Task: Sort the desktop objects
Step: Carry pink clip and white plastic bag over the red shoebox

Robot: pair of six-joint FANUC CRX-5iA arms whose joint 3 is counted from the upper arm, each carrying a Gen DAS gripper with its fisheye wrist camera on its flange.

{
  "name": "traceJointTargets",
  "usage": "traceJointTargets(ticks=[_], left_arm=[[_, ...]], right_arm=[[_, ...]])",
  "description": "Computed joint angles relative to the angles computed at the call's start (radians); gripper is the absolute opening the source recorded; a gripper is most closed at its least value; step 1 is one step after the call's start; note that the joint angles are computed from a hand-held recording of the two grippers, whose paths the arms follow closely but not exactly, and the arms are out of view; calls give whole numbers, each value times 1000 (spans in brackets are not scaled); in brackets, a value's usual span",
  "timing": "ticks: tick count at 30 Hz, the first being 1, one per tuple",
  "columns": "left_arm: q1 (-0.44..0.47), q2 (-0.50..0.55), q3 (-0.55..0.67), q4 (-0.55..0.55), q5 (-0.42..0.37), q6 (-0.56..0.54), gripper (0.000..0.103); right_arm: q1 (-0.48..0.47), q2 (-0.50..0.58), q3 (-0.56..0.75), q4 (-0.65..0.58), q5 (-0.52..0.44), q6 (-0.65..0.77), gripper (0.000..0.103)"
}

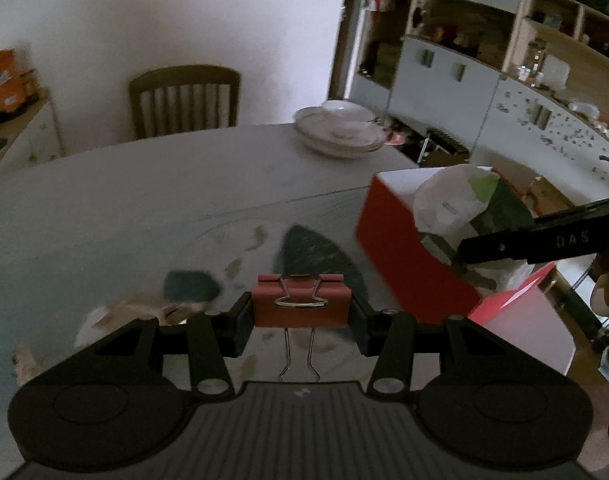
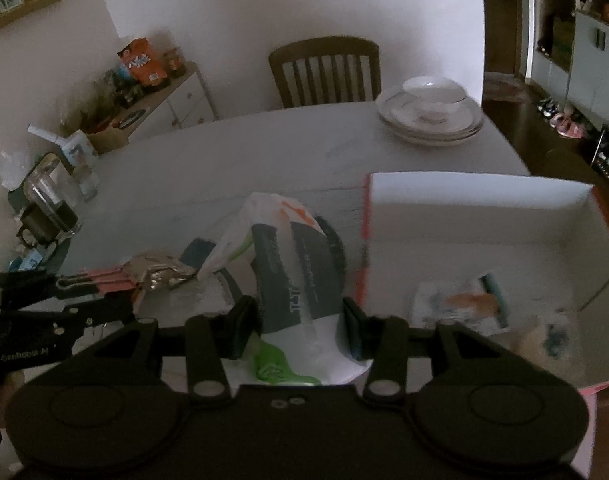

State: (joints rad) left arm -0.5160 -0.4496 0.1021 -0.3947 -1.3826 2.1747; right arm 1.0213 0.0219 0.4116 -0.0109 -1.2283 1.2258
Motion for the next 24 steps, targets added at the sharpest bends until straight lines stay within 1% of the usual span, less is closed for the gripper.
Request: traceJointTargets(ticks=[6,11,18,24], left_arm=[[-50,95,64,-12,50,-5,48],[-67,172,113,2,99,-33,48],[-75,282,186,27,151,-89,48],[-71,369,242,51,173,-145,48]], right_arm=[[-67,-25,-12,-19,-11,38,46],[-129,-39,-23,-38,-14,75,46],[-203,-43,-34,-56,-24,121,46],[-263,-20,-20,-60,-49,165,46]])
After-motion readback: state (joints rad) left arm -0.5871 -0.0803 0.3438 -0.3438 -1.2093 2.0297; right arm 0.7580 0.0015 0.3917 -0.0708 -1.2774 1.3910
